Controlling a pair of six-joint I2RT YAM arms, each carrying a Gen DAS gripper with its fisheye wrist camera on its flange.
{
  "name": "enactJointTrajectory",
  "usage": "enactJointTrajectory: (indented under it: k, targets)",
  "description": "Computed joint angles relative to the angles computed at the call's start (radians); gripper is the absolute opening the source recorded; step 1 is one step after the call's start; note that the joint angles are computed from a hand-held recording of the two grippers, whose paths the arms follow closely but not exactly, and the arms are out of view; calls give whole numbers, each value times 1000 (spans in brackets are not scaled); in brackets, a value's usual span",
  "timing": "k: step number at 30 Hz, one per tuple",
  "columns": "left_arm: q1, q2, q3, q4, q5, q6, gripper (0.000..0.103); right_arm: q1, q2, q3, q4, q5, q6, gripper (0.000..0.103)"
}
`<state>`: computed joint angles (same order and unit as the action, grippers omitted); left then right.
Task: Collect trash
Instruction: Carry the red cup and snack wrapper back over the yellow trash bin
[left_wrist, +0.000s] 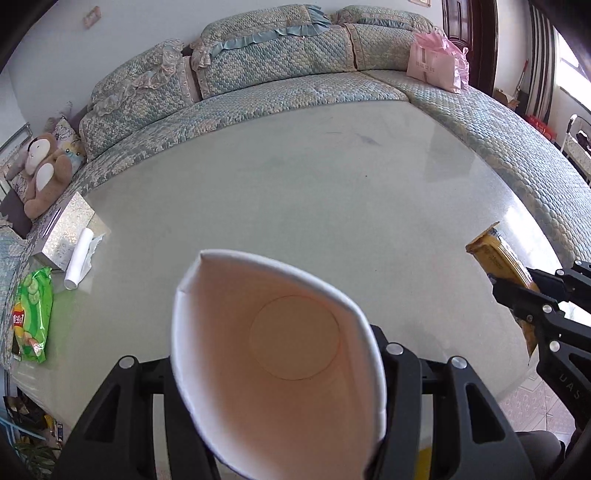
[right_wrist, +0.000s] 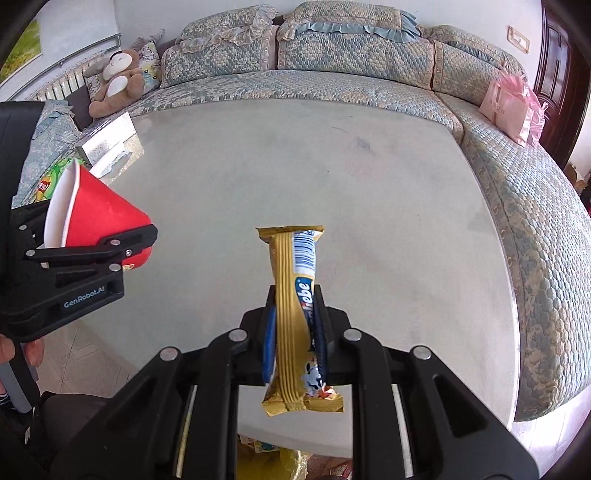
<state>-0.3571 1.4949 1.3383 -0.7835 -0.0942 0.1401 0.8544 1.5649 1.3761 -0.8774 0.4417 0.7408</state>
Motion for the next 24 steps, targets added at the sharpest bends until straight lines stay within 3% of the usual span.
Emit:
enactJointTrajectory:
  k: [7, 12, 17, 24]
  targets:
    - [58, -410, -283, -148, 40, -18, 51, 300, 21, 57, -223, 81, 391, 18]
    - [70, -638, -442, -235, 58, -40, 51, 443, 82, 93, -319, 104, 571, 18]
    - [104, -763, -529, -291, 83, -42, 51, 542, 134, 124, -389, 123, 717, 18]
    - [107, -832, -562, -320, 78, -49, 51, 596, 175, 137, -410, 113, 787, 18]
